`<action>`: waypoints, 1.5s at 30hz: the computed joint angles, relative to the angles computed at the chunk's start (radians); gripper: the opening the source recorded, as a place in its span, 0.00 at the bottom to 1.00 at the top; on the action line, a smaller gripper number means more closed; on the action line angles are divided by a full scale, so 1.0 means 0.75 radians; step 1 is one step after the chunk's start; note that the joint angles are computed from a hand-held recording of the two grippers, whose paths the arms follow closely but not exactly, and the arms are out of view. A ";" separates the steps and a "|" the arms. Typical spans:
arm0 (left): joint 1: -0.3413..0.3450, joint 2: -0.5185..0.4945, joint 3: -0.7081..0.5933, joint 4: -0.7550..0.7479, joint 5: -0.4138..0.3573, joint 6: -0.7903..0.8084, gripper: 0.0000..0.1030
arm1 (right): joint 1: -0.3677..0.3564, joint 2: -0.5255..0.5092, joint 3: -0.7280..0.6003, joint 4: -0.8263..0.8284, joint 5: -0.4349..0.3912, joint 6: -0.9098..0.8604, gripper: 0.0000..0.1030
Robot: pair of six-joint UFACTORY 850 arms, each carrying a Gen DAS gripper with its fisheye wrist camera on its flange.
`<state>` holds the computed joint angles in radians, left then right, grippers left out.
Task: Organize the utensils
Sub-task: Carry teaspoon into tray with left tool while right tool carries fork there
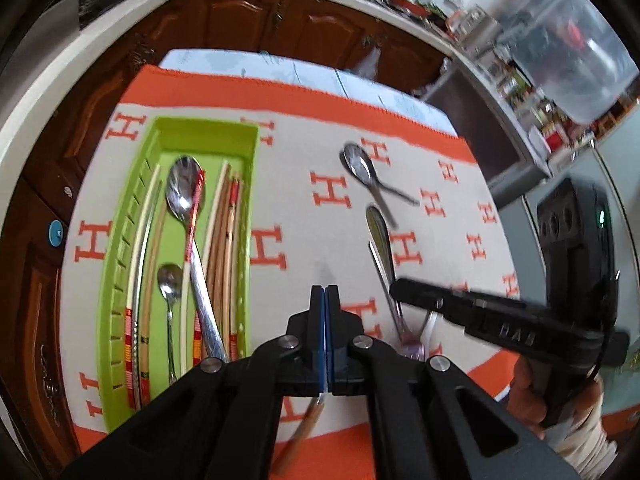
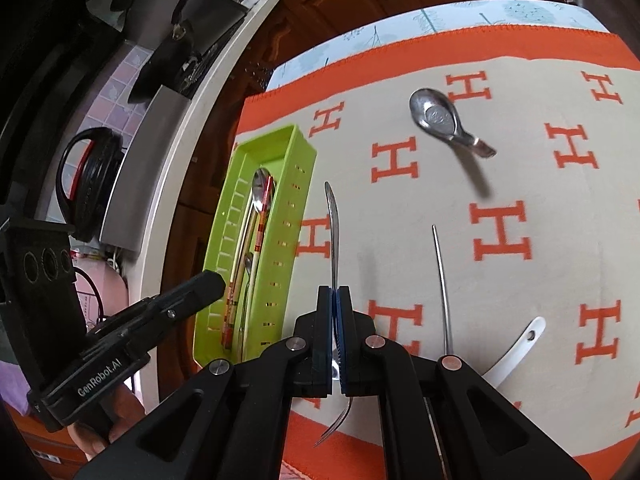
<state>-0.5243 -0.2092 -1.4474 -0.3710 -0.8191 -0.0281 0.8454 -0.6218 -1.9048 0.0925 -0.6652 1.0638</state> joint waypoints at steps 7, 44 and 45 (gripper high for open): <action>-0.057 0.009 0.047 0.032 -0.116 0.101 0.30 | 0.000 0.028 0.062 0.032 0.021 -0.018 0.02; -0.150 -0.086 0.017 0.246 -0.278 -0.004 0.04 | -0.019 0.185 0.385 0.224 0.258 -0.141 0.02; -0.140 -0.074 0.017 0.240 -0.269 -0.006 0.04 | -0.018 0.188 0.385 0.221 0.255 -0.142 0.02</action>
